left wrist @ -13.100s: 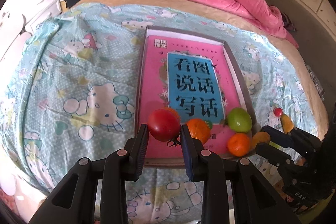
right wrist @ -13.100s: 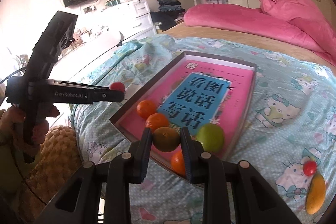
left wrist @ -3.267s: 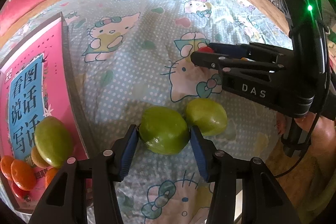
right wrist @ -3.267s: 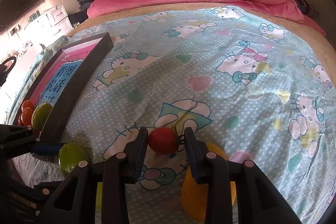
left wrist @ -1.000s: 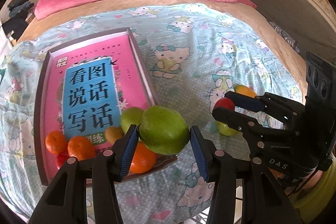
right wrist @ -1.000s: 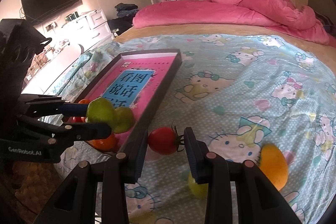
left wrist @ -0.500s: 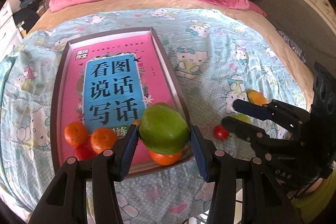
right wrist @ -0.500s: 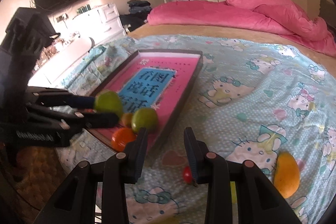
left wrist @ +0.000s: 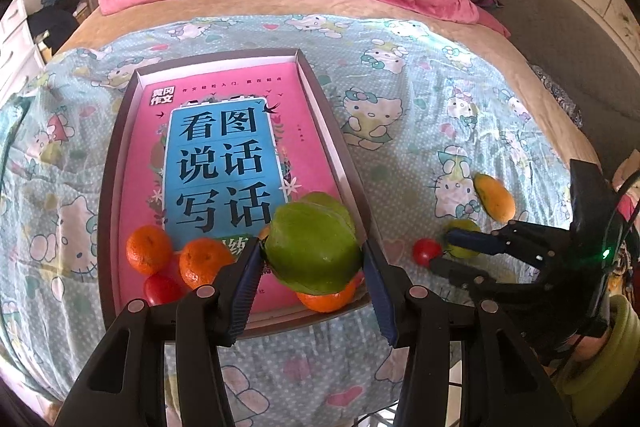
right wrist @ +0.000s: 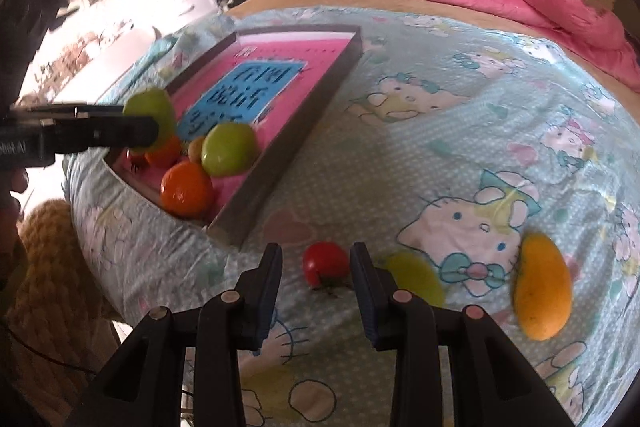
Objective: Organize fruits
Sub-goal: 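Carry the green lime with the left tool over the tray while the right tool carries the red tomato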
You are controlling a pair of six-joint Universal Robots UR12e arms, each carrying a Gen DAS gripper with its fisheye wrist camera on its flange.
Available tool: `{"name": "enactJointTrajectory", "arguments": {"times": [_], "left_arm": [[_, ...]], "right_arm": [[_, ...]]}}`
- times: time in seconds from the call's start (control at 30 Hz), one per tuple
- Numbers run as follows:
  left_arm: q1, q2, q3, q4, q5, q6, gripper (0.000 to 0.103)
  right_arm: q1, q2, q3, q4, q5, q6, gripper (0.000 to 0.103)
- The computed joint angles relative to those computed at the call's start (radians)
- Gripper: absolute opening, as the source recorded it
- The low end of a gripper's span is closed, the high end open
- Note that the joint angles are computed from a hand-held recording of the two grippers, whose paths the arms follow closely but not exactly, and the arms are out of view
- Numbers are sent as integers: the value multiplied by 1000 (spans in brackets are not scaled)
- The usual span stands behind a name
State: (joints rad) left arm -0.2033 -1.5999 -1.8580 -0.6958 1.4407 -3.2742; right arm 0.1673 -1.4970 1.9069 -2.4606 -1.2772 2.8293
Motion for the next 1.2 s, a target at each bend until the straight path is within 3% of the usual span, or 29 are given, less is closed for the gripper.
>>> {"name": "enactJointTrajectory", "arguments": {"times": [0.2,0.43,0.6,0.87,1.2], "left_arm": [[6,5,-4,2,3,-9,52],[21,12,-11,4,10,-30,52],[35,21,-19,14,14,-46,52],[58,34,-32,23,21,-70,52],[91,52,-49,26,37,-109,52]], "right_arm": [[41,19,-7,-9,-127,-43,36],[70,33,-7,-39,-205,-91,33],[50,29,-12,-19,-137,-52,30],[19,8,-10,-77,27,19,29],[42,14,-33,-113,100,24,29]]}}
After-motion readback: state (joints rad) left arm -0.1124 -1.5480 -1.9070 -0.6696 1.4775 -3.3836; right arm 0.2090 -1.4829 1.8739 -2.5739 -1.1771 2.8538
